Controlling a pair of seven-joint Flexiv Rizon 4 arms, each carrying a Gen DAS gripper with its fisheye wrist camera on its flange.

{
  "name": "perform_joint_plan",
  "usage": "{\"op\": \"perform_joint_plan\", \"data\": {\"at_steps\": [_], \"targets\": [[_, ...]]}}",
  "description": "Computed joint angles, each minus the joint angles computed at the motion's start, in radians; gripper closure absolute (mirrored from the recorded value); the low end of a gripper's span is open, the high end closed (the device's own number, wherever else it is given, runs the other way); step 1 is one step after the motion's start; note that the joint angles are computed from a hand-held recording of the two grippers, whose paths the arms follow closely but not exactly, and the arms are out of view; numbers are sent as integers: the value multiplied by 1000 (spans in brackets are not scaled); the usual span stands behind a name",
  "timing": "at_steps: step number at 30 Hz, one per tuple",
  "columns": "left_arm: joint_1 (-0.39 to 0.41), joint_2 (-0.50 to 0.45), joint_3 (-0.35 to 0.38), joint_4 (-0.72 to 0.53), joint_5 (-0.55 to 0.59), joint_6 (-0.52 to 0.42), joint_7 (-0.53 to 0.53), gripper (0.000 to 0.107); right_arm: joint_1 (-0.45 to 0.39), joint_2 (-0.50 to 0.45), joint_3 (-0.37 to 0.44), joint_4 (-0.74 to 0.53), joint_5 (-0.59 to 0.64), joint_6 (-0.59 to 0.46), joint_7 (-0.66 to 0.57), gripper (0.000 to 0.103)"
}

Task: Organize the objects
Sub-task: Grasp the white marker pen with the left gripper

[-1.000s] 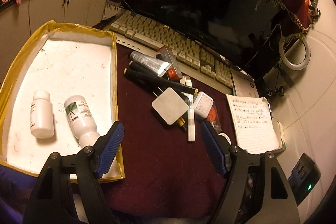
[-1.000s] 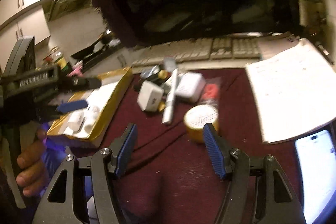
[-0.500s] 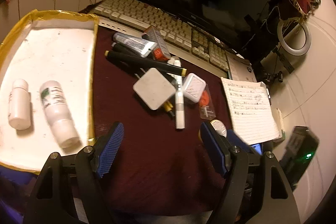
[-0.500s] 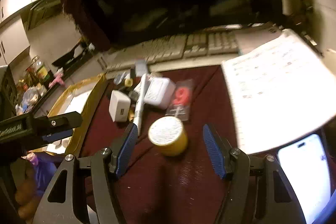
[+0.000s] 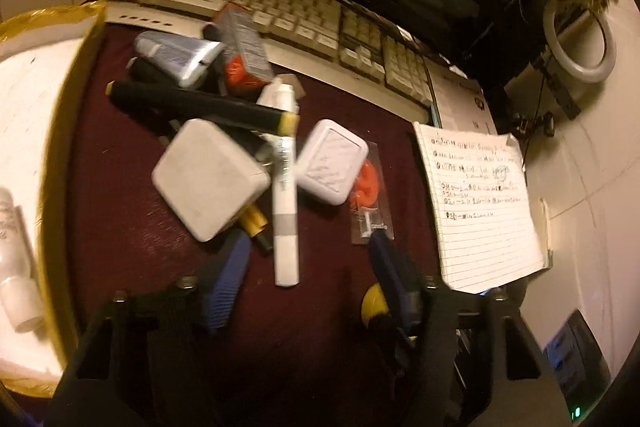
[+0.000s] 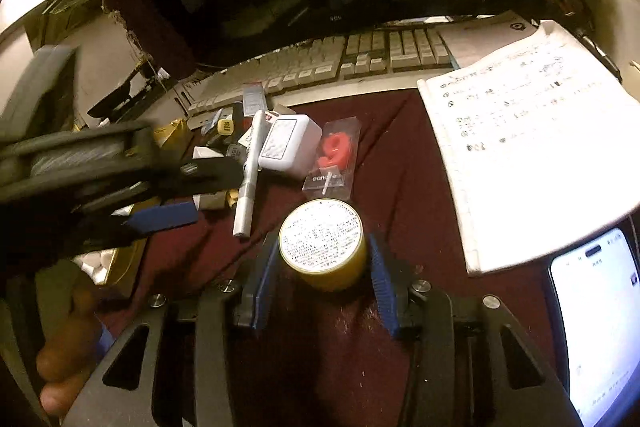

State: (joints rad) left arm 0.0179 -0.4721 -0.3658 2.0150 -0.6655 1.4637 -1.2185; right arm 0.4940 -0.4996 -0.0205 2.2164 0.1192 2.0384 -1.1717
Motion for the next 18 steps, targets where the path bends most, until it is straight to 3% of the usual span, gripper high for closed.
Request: {"op": "perform_joint_plan", "data": {"at_steps": [4, 6, 7, 9, 16, 18], "targets": [[-105, -36, 140, -81, 116, -63, -98, 66, -40, -5, 41, 17, -12, 47, 9, 64], [-120, -50, 170, -107, 143, -100, -133, 82, -31, -3, 35, 19, -6, 46, 7, 64], [-155, -59, 220, -130, 176, -130, -168, 92, -36, -2, 38, 22, -11, 45, 7, 64], [-188, -59, 280, -143, 280, -128, -254, 97, -40, 0, 41, 23, -14, 43, 8, 64], [16, 62, 62, 69, 88, -85, -42, 98, -75, 2, 67, 22, -45, 39, 32, 64], [41, 106, 31, 137, 23, -69, 36, 98, -73, 4, 68, 22, -48, 37, 36, 64]]}}
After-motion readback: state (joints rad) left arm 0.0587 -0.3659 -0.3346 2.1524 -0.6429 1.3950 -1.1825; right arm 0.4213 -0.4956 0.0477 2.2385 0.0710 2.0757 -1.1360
